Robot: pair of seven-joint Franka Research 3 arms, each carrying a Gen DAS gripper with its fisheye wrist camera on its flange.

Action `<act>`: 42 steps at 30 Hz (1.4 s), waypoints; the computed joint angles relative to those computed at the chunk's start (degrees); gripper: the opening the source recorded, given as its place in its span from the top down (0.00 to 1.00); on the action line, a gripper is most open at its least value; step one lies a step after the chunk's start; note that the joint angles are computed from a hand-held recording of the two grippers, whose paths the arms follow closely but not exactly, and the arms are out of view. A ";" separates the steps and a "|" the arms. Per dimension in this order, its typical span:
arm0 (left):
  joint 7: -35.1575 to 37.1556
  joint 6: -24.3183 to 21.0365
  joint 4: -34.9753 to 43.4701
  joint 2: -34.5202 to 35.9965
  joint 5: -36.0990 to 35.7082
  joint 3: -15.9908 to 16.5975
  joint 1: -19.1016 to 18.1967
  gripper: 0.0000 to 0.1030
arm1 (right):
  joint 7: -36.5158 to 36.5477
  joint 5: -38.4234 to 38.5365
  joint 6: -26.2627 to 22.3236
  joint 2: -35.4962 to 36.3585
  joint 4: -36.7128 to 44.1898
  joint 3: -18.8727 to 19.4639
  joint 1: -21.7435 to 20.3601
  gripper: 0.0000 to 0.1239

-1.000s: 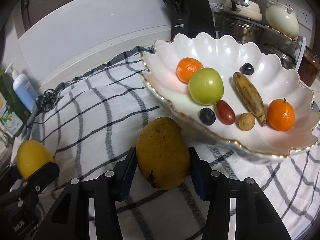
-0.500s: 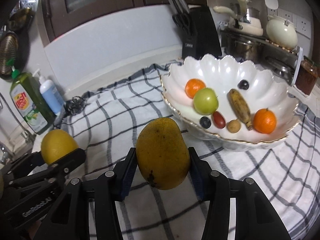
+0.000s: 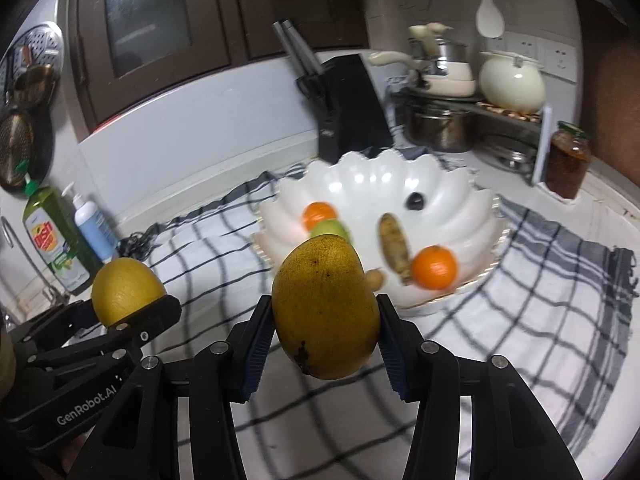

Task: Organize fruits
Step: 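Carry the lemon and pear into the white bowl and open both grippers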

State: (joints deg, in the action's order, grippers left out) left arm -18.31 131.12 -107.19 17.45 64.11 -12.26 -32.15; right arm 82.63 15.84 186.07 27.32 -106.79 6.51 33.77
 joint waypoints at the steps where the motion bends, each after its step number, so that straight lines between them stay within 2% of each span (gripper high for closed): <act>1: 0.59 -0.04 1.15 0.73 0.04 0.00 -0.05 0.41 | -0.09 0.04 0.10 -0.27 -0.23 -0.15 -0.34 0.59; 7: 4.87 0.15 8.80 5.61 -0.22 1.20 -1.28 0.41 | -0.72 0.24 0.19 -0.61 0.08 -0.33 -2.81 0.59; 15: 11.12 1.43 18.11 11.62 -2.63 4.09 -2.73 0.41 | -0.39 0.00 -2.07 2.40 5.77 -2.87 -3.61 0.59; 29: 20.78 3.74 29.98 20.55 -10.29 8.24 -2.60 0.41 | 2.63 -2.88 -10.82 13.20 22.97 -5.14 -4.41 0.59; 42: 26.42 6.04 35.67 25.95 -17.66 9.97 -2.62 0.40 | 2.67 -4.42 -18.34 20.52 34.07 -3.13 -6.76 0.59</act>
State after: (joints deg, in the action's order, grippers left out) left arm 8.12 137.16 -71.52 43.40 46.45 -2.29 -34.77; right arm 85.30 11.42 167.73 47.84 -72.72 3.38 27.01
